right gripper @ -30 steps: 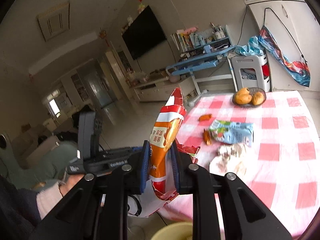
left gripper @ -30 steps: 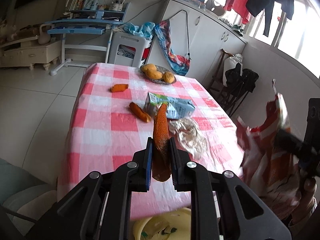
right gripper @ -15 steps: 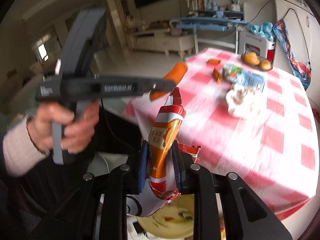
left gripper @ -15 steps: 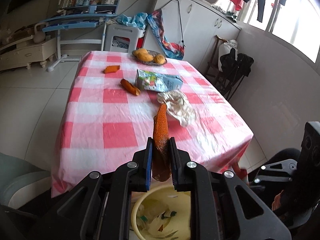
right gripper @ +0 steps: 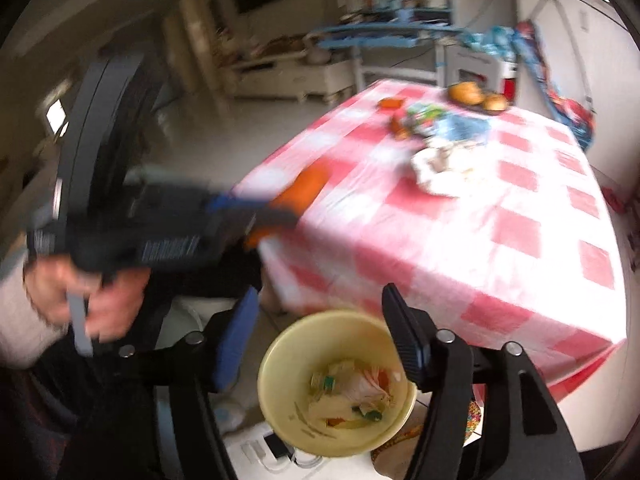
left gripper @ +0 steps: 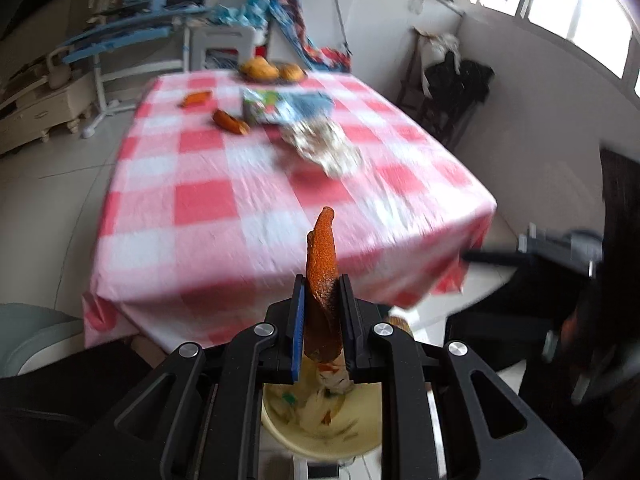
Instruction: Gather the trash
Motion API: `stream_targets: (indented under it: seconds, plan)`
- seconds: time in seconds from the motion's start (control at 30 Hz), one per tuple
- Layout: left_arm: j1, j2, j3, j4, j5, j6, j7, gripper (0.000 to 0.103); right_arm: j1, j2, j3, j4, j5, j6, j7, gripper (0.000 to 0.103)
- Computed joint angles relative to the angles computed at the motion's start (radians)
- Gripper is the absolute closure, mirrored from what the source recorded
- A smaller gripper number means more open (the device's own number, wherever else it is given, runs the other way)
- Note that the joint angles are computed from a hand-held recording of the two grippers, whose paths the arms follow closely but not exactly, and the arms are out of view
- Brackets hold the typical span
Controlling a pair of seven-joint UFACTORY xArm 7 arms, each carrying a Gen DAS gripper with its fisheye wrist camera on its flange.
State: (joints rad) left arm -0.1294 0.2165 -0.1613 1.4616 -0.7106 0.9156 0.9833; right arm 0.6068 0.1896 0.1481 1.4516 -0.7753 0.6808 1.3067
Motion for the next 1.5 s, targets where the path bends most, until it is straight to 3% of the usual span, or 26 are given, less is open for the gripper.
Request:
stream_targets:
  seconds: [0.13, 0.2, 0.27, 0.3, 0.37, 0.63, 0.77, 1.07, 1.5]
  plan:
    - [-0.015, -0.005, 0.007, -0.008, 0.112, 0.099, -0.006, 0.087, 0.001, -0.072, -0.014, -0.073, -0.134, 0.010, 0.236, 0.035]
    - [-0.030, -0.013, 0.011, -0.027, 0.170, 0.096, -0.015, 0.083, -0.016, -0.096, -0.001, -0.100, -0.172, 0.015, 0.317, 0.033]
    - [-0.034, -0.022, 0.012, -0.042, 0.180, 0.071, -0.017, 0.067, -0.034, -0.100, 0.012, -0.100, -0.191, 0.026, 0.361, 0.033]
    - [-0.036, -0.027, 0.014, -0.052, 0.178, 0.038, -0.025, 0.052, -0.040, -0.102, 0.018, -0.103, -0.202, 0.033, 0.382, 0.032]
    - [-0.035, -0.027, 0.016, -0.057, 0.165, -0.006, -0.044, 0.044, -0.047, -0.106, 0.030, -0.109, -0.215, 0.045, 0.407, 0.031]
    - [-0.019, -0.009, 0.015, -0.052, 0.121, -0.207, -0.173, 0.027, -0.054, -0.072, 0.041, -0.077, -0.201, 0.084, 0.365, 0.029]
    - [-0.012, -0.008, 0.006, -0.057, 0.103, -0.286, -0.193, 0.025, -0.033, -0.040, 0.037, -0.040, -0.191, 0.120, 0.313, 0.026]
    - [-0.005, -0.016, -0.008, -0.079, 0.101, -0.383, -0.208, 0.022, -0.003, -0.001, 0.012, 0.002, -0.165, 0.138, 0.254, 0.024]
    - [-0.010, -0.021, -0.013, -0.098, 0.118, -0.425, -0.210, 0.019, 0.018, 0.021, -0.002, 0.027, -0.152, 0.153, 0.222, 0.024]
